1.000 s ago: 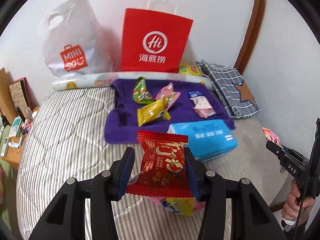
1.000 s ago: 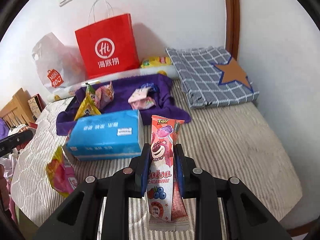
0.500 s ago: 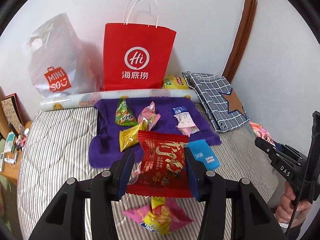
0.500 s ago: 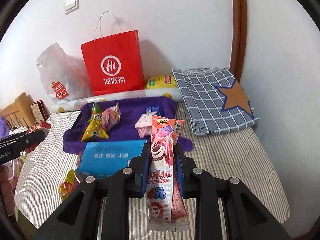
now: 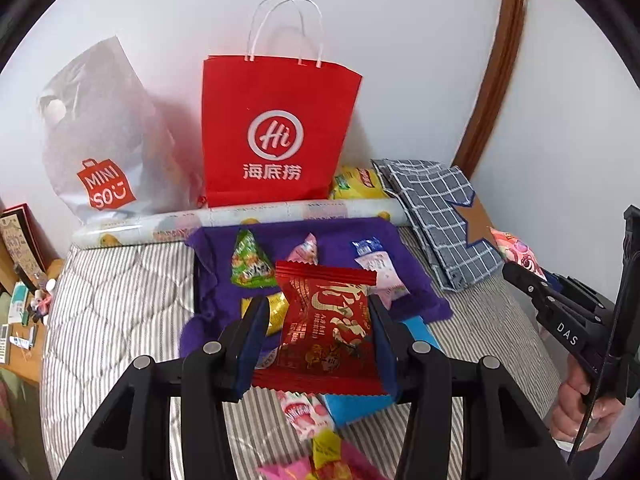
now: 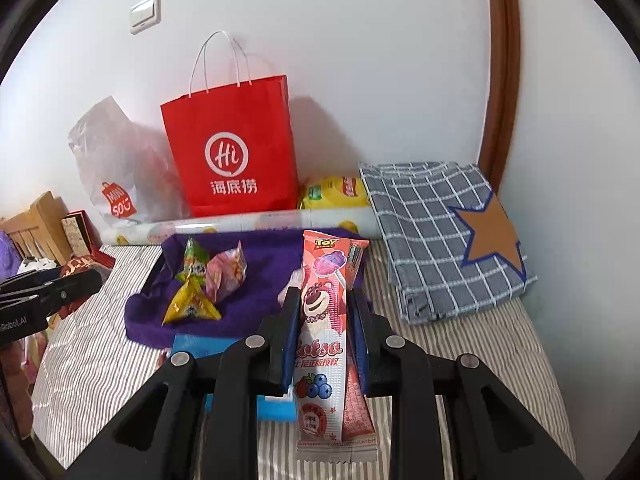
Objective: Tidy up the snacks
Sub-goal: 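Lower the red bag and stick packet onto the purple towel with both tools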
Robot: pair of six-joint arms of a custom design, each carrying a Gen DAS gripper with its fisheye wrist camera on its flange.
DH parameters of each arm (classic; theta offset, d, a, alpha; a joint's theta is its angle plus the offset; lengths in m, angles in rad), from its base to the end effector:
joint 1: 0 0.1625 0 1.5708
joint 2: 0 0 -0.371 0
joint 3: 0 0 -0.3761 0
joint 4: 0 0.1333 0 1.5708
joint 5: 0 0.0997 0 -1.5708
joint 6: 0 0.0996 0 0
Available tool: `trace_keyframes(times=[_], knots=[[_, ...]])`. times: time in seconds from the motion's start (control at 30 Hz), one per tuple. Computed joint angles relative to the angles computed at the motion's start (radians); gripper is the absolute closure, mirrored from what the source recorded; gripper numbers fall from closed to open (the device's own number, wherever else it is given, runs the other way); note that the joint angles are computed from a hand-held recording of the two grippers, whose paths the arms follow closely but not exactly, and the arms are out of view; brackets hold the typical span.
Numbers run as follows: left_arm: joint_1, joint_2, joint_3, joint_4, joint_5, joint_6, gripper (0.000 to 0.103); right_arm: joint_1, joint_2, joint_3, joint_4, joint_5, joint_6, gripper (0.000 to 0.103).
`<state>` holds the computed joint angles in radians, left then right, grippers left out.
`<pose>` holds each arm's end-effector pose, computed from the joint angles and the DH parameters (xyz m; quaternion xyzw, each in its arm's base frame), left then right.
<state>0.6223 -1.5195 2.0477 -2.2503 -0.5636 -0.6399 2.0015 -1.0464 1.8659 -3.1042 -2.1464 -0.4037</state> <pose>-0.2392 -0.4393 0.3059 0.0982 0.8686 -0.3896 0.2900 0.3109 -0.4872 0.2109 0.2734 -0.8616 0.3386 0.2614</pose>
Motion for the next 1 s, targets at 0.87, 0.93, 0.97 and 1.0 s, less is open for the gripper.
trace_keyframes(times=[0.87,0.93,0.97,1.0], knots=[[0.092,0.057,-0.083,-0.117,-0.007,0.139,0.056,0.000,0.153,-0.200,0.065,0.024,-0.028,0.079],[0.093,0.063,-0.088,-0.116,-0.003,0.144,0.056,0.002,0.160,-0.208,0.066,0.023,-0.029,0.079],[0.094,0.066,-0.090,-0.121,-0.004,0.152,0.056,0.003,0.163,-0.212,0.067,0.022,-0.029,0.079],[0.094,0.068,-0.092,-0.126,-0.006,0.158,0.056,0.004,0.167,-0.216,0.068,0.021,-0.030,0.079]])
